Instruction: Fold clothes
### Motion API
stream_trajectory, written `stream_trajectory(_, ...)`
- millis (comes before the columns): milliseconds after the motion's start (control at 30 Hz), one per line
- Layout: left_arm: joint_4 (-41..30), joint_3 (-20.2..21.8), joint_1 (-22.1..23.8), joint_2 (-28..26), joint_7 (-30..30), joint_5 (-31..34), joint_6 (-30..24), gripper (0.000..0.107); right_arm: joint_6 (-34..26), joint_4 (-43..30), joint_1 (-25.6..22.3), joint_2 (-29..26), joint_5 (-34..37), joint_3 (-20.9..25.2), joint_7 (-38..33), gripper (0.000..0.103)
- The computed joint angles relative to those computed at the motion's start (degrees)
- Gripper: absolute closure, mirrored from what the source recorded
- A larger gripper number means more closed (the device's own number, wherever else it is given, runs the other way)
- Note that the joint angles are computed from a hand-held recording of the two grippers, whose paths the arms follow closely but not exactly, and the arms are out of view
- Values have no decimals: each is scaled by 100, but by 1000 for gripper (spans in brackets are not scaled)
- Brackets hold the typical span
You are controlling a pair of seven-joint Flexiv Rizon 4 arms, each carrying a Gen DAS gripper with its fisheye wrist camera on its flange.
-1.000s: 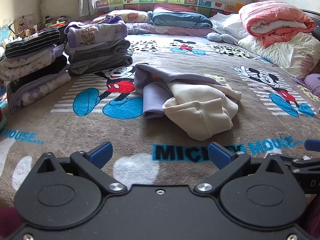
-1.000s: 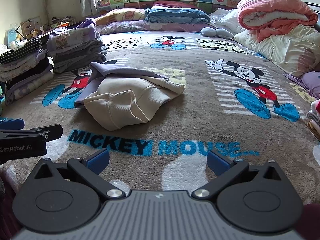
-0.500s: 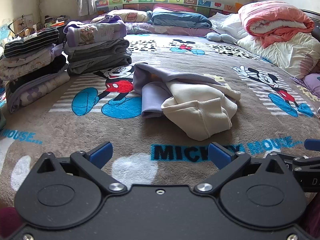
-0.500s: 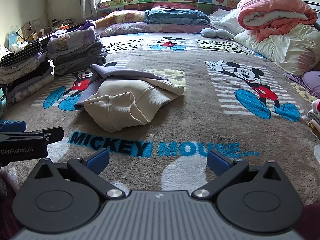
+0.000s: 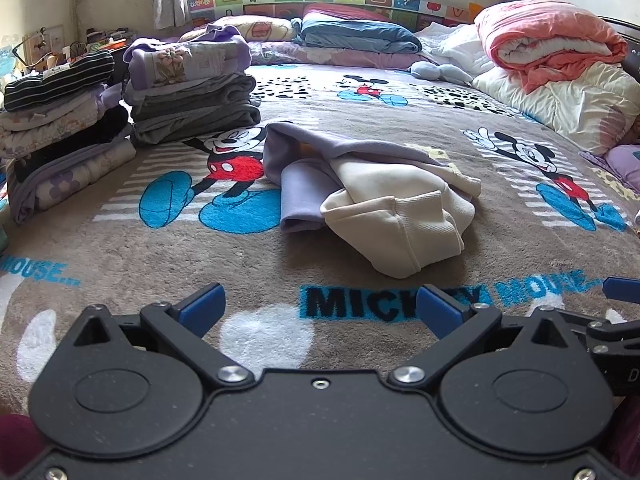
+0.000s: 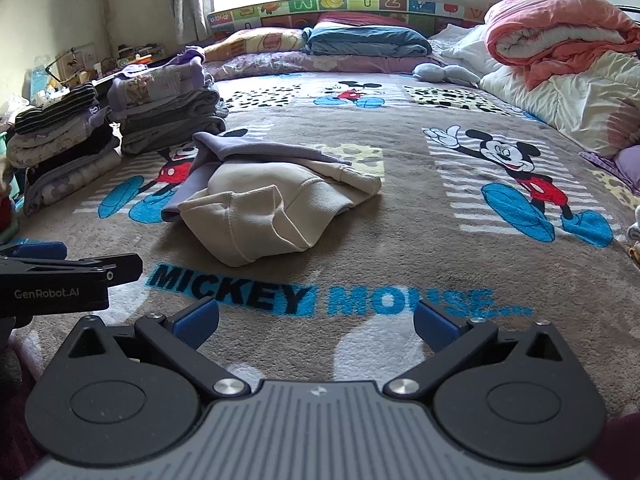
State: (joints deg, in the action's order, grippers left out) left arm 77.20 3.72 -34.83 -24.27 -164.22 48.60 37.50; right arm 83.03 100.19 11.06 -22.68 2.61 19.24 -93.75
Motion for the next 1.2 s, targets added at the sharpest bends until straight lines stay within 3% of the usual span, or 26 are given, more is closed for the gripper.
stream_trajectory(100, -21, -3, 4, -30, 50, -7, -32, 4, 31, -72, -165, -74, 169, 225, -203, 0)
stream_trajectory(400, -57, 21, 28, -106, 161, -86, -32, 4, 460, -37, -189, -277, 148, 283, -326, 0)
stream_trajectory(667, 98, 87, 144, -125, 39, -106, 377, 4, 1053, -121, -746, -783, -265, 1015, -686, 0)
stream_trajectory(867, 153, 215, 212, -191, -49, 62, 798, 4, 825, -494, -1358, -1333, -623, 1911, -809, 0)
stream_trajectory(933, 140, 275, 227, -244, -56, 174, 949, 4, 788, -596, -1281, -1404, -681, 1861, -823, 0)
stream_trajectory(1067, 73, 390, 259, -354, -98, 265, 1119, 4, 816, -745, -765, -1424, -905, 1221, -698, 0)
stream_trajectory(1200, 15, 399, 393, -436, 150, 107, 1159, 4, 788, -1001, -749, -1675, -1000, 1279, -847, 0)
